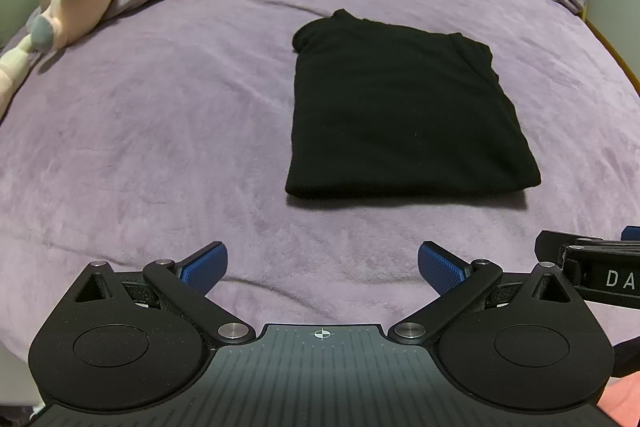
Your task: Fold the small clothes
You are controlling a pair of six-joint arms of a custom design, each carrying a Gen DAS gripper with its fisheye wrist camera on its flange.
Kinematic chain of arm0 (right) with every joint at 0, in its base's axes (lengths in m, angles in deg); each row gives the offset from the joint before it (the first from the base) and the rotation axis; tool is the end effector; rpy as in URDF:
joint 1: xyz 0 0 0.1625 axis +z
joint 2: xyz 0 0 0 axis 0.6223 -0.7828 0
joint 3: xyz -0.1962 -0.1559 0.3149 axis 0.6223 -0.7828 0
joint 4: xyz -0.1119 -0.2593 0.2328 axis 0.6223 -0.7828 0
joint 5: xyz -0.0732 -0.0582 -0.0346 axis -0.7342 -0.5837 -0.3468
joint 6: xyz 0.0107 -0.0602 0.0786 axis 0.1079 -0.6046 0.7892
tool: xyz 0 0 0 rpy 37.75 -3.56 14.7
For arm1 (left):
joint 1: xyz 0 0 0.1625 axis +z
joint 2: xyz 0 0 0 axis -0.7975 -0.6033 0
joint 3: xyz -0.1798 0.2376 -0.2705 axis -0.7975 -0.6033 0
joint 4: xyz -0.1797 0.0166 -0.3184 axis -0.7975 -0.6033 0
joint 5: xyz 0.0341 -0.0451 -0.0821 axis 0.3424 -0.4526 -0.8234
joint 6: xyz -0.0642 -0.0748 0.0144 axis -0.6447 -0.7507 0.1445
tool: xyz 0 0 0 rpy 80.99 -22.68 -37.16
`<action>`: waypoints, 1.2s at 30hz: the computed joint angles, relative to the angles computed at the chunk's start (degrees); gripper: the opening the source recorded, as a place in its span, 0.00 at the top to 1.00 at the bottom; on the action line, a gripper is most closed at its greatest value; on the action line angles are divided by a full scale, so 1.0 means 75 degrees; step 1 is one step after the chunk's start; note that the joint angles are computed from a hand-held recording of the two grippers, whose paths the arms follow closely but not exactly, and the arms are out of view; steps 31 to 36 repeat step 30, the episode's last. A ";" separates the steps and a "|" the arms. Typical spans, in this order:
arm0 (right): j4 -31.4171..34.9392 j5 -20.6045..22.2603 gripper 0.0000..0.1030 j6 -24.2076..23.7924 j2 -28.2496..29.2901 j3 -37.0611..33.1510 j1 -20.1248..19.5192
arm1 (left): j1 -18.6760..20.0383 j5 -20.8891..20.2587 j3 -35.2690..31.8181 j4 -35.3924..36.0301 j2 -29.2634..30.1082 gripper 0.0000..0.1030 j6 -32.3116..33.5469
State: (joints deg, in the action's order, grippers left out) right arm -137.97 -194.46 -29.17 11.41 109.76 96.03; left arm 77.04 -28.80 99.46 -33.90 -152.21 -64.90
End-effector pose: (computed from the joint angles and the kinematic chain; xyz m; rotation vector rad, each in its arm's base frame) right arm 0.3751 -0.2955 0.0144 0.2876 -2.3778 0.5921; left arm -0.1222 -0.2800 0.3294 0.1349 2.2133 -0.6401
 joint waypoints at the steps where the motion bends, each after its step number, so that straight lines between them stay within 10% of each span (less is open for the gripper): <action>1: 0.0001 0.0006 0.06 -0.0009 -0.0002 -0.0001 -0.0002 | 0.0002 0.0002 0.0009 -0.0006 -0.0006 0.00 0.0005; 36: -0.0029 0.0074 0.06 0.0009 0.0016 0.0091 -0.0069 | -0.0096 0.0108 0.0032 0.0364 0.0162 0.00 -0.0111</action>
